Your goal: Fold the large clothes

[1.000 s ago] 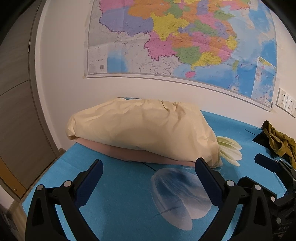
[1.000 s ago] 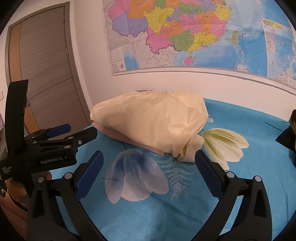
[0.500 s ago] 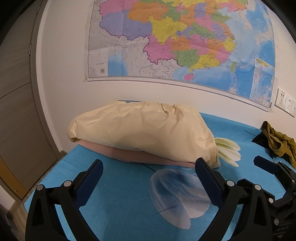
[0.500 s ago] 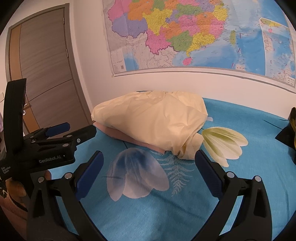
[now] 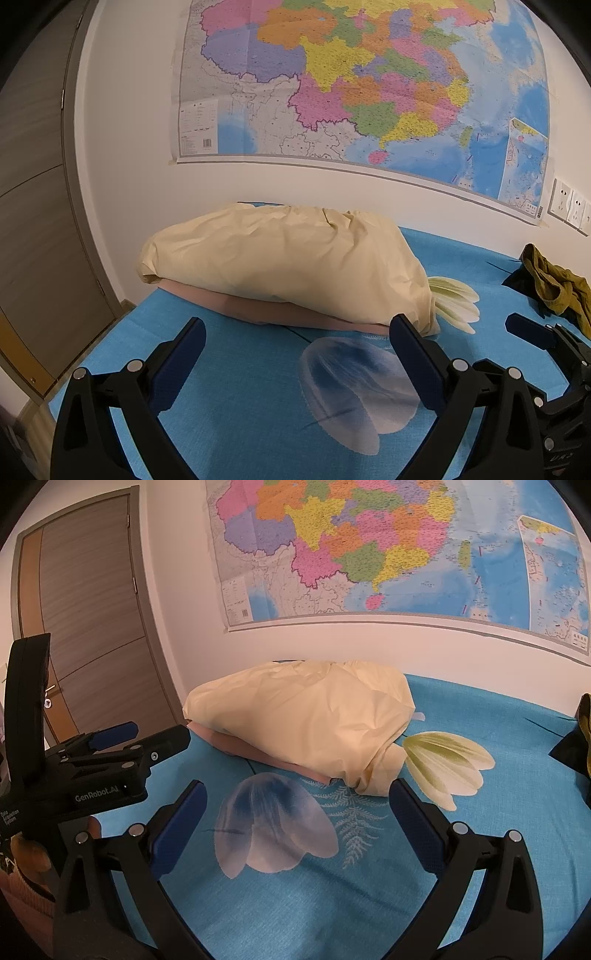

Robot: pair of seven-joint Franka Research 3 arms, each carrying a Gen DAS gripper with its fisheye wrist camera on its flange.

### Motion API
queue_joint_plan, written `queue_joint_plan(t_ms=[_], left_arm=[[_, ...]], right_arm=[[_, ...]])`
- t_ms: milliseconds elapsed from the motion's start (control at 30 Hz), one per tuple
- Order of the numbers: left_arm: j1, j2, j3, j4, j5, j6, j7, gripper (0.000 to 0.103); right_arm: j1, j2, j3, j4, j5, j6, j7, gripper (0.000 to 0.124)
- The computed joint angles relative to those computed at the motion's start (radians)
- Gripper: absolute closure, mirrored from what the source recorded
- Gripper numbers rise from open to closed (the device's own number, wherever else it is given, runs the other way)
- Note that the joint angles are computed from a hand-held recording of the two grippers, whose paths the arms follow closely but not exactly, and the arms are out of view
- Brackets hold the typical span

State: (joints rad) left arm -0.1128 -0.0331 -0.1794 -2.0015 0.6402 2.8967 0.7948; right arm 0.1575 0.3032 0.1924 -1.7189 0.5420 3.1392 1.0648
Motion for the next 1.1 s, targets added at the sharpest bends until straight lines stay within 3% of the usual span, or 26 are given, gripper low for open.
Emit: queue_joint_plan(t_ms=[1100], left_arm=[[-0.008,0.006,0.001,-0.003,-0.064,0.0,0.069,0.007]], right_arm=[[-0.006,-0.002,0.006,0.001,0.034,-0.022,-0.036,0.027]])
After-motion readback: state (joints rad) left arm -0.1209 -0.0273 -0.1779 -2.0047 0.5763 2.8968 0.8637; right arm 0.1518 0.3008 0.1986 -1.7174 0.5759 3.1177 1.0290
